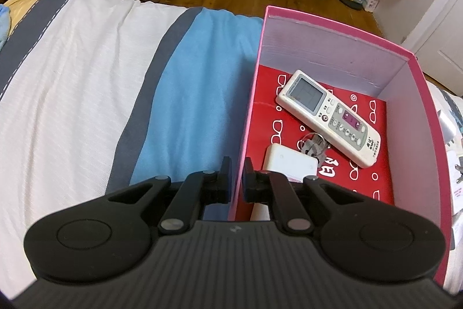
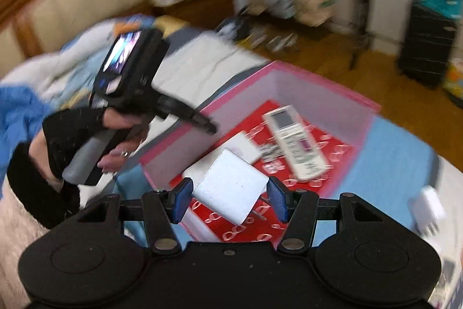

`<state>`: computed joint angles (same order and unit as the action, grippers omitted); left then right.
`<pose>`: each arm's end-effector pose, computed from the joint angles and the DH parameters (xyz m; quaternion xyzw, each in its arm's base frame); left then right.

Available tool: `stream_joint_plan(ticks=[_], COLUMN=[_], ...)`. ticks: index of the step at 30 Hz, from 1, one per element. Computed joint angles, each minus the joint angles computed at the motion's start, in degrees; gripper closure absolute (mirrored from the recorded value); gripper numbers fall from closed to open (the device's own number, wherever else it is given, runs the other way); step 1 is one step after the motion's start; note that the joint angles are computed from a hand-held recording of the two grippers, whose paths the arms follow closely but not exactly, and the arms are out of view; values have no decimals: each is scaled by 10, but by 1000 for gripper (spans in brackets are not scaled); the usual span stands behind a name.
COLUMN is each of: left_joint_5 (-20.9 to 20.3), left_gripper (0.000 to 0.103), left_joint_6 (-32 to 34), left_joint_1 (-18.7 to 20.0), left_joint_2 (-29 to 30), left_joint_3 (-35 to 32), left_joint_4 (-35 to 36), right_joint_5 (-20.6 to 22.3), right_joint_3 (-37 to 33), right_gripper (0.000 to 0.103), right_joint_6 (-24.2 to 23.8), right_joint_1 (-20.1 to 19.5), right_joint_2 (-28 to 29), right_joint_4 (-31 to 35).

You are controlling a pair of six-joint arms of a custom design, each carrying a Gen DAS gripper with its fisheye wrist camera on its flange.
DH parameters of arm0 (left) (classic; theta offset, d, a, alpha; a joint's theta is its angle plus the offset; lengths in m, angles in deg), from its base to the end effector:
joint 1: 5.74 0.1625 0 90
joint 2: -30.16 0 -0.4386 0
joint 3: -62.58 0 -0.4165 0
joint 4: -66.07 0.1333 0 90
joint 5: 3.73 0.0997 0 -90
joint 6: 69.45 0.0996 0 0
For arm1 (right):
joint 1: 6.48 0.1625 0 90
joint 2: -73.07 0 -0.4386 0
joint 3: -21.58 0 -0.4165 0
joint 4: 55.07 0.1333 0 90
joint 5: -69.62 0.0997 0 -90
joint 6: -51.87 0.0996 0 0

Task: Organize rigid objects
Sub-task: 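Carry the white square pad into the pink box and release it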

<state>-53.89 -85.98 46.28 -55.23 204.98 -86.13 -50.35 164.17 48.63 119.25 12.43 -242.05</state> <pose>-0.0712 -0.4116 0.1832 0.1596 0.9257 -0.1937 0.2831 0.2968 -0.2695 0.0749 0.2876 -0.9141 0.1930 0.2108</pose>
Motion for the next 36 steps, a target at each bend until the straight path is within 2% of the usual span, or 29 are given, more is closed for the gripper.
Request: stream_joint_plan(ticks=[2, 7, 11, 15, 17, 19, 20, 22, 27, 36], left_joint_5=[-1, -9, -9, -9, -5, -4, -3, -6, -5, 3], left_gripper=[96, 96, 96, 96, 96, 96, 96, 96, 95, 94], left_joint_6=[3, 17, 21, 22, 18, 15, 15, 14, 23, 7], left_joint_1=[0, 6, 6, 3, 1, 1, 1, 4, 4, 1], left_joint_2=[1, -1, 1, 0, 1, 2, 2, 2, 0, 2], left_joint_3=[1, 3, 4, 6, 5, 3, 2, 0, 1, -4], left_joint_4=[-4, -16, -20, -21, -18, -14, -13, -12, -14, 2], right_joint_5=[4, -47, -63, -70, -90, -85, -80, -75, -71, -93], right_joint_3=[-35, -98, -105, -110, -119, -125, -127, -125, -84, 13], right_gripper=[42, 42, 42, 41, 41, 40, 36, 30, 30, 29], right_joint_6=[-10, -11, 17, 62, 60, 67, 67, 71, 68, 28], right_joint_1=[-21, -27, -24, -38, -31, -31, -30, -28, -10, 47], right_joint_2=[18, 73, 91, 97, 106, 105, 103, 96, 47, -96], right_joint_4=[63, 194, 220, 244, 262, 281, 290, 290, 209, 128])
